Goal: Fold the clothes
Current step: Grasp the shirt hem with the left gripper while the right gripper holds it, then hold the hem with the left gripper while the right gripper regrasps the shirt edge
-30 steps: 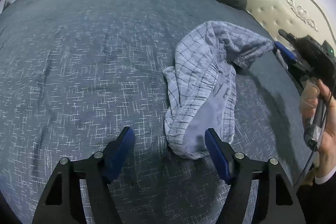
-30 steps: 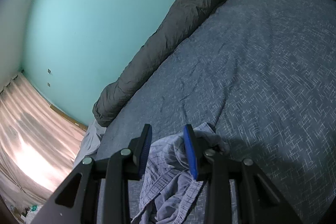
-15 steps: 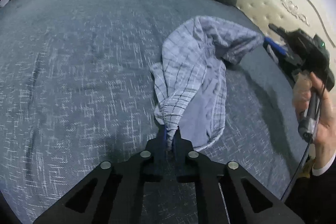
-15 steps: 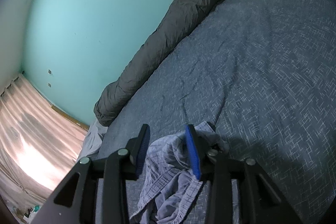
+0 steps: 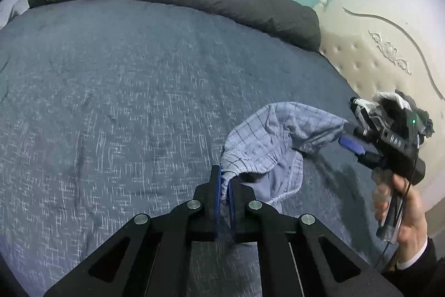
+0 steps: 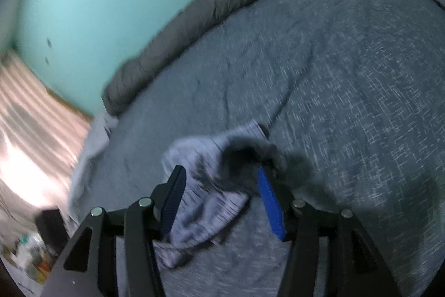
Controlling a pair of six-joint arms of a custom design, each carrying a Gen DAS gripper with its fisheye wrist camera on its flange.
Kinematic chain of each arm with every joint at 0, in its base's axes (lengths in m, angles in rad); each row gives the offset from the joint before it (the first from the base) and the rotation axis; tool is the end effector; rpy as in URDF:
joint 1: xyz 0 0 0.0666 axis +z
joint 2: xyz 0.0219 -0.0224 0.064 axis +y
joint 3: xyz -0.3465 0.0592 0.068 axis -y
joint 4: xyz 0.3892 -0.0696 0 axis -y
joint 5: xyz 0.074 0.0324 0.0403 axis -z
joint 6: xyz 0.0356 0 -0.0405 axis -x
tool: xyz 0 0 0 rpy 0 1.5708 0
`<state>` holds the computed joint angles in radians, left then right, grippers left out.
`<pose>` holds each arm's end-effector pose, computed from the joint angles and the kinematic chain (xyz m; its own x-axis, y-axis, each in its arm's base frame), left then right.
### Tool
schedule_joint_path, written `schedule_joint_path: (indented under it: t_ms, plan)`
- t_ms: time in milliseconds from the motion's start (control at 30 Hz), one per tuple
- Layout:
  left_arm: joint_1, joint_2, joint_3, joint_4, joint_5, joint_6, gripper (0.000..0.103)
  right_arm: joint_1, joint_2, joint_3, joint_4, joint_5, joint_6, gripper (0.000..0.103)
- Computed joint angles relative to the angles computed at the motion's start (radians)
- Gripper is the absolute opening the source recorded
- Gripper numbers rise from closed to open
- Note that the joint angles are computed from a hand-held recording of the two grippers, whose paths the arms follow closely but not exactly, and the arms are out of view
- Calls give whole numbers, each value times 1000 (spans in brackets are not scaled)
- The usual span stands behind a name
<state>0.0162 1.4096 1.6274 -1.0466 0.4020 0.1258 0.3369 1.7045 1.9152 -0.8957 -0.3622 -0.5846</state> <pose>0.4856 -0.0065 0.4888 -0.7625 -0.1278 -0.6342 0.1550 0.9156 -0.3709 0.5613 0.2095 0.4783 -0.8115 0.2626 -0.5221 -0.1442 0.7758 0.6143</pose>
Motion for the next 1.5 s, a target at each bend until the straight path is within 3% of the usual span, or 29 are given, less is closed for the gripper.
schedule_joint_path:
  t_ms: [233,267,333,400,533,667,700,1000,1167,1300,1500]
  plan:
    - [14,-3,7,3,4,0,5,14,33,30,-63,48,121,54]
    - [15,-7,6,2,4,-5,5,16,36,32,-63,44,132,49]
    - [20,-14,7,-1,8,-16,5,20,44,45,-73,39,167,21]
    - [25,-17,11,-6,20,-15,5,23,51,63,-90,56,194,4]
    - [38,-35,18,-4,11,-20,5,2,37,84,-97,-19,161,3]
    - [59,-59,30,-6,17,-18,5,-10,26,167,-174,-91,197,3]
    - [65,-64,35,-7,17,-17,5,-20,26,195,-196,-144,182,3]
    - [85,-67,196,-95,20,-62,5,-12,58,474,-442,-214,218,3]
    - [81,-10,304,-187,28,-106,5,-13,31,429,-509,-220,223,3]
    - [62,30,322,-227,6,-126,5,-8,17,292,-509,-229,210,3]
    - [30,100,341,-251,-26,-147,5,6,59,261,-532,-125,232,6]
